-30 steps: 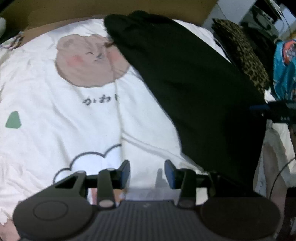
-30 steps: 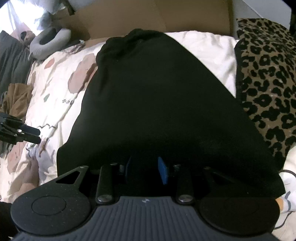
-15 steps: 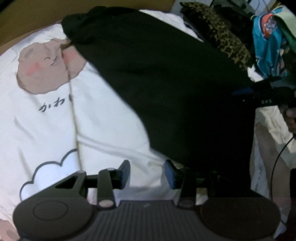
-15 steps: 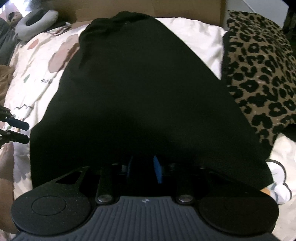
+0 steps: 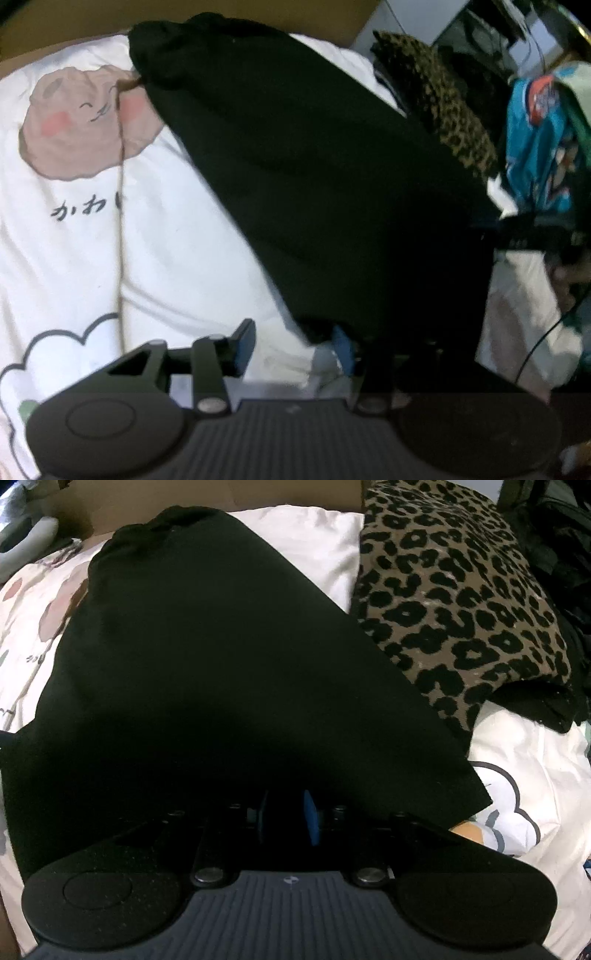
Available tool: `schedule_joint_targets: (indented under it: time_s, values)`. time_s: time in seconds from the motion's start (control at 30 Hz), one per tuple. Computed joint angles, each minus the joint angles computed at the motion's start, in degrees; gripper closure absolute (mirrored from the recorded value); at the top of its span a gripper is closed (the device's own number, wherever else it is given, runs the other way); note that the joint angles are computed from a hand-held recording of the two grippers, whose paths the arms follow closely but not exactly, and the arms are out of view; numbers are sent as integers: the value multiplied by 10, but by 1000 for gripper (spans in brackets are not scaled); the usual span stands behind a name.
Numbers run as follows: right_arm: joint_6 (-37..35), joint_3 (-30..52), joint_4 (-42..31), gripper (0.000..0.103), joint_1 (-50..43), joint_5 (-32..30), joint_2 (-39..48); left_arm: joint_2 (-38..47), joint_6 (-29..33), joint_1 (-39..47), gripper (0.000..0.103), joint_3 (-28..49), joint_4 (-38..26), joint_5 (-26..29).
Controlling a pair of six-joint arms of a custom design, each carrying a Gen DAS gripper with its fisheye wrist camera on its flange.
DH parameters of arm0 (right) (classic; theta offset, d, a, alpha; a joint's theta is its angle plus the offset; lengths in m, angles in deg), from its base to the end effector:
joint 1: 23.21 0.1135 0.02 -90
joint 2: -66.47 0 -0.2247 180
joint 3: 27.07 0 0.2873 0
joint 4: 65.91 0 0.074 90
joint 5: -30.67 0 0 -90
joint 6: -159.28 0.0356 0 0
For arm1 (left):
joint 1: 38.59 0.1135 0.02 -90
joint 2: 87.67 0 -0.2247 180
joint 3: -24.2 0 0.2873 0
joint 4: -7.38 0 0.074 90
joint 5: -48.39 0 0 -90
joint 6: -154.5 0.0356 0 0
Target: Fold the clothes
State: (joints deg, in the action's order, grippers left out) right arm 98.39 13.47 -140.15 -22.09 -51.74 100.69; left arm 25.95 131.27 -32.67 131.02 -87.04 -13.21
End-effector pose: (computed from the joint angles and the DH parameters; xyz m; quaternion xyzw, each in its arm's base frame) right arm 0.1609 -0.0016 0.1702 0.2491 0.9472 -0.0129 0.2014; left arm 0.3746 0.0218 0.1821 0.4679 0.8441 -0.2528 0.0684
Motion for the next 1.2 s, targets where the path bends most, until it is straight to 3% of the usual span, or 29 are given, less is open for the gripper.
schedule_joint_targets:
  time_s: [0.17,0.27,0.37,0.5,0.57,0.6,0.63,0.67,0.87,1.07,1.2]
  values:
    - [5,0,1,77,7,0,0,37,-19,3,46,51,-48,26]
    - [4,-4,-2,77,5,-2,-10,16,-28,-1,44,18,-11,13]
    - [6,-14,-16,77,6,-1,-35,-8,-22,-13,51,-29,34,-12]
    - [13,-12,-1,77,13,1,-16,3,-39,-9,54,-30,42,-4]
    - [15,-8,0,77,17,3,-9,20,-56,-6,60,-12,30,7]
    - [12,-5,1,77,14,2,-6,36,-65,-4,69,8,16,15]
    - [9,-3,3,77,11,0,-3,55,-64,-2,94,33,-6,17]
    - [6,-2,4,77,8,-2,-1,75,-60,-1,96,59,-29,17]
    - [-11,-2,0,77,-21,11,0,90,-37,11,99,113,-39,1]
    - [-25,-11,-9,77,-39,21,-16,70,-25,1,98,84,-7,-13]
    - [-32,-15,-18,77,-49,21,-28,75,-26,1,82,100,-13,-22]
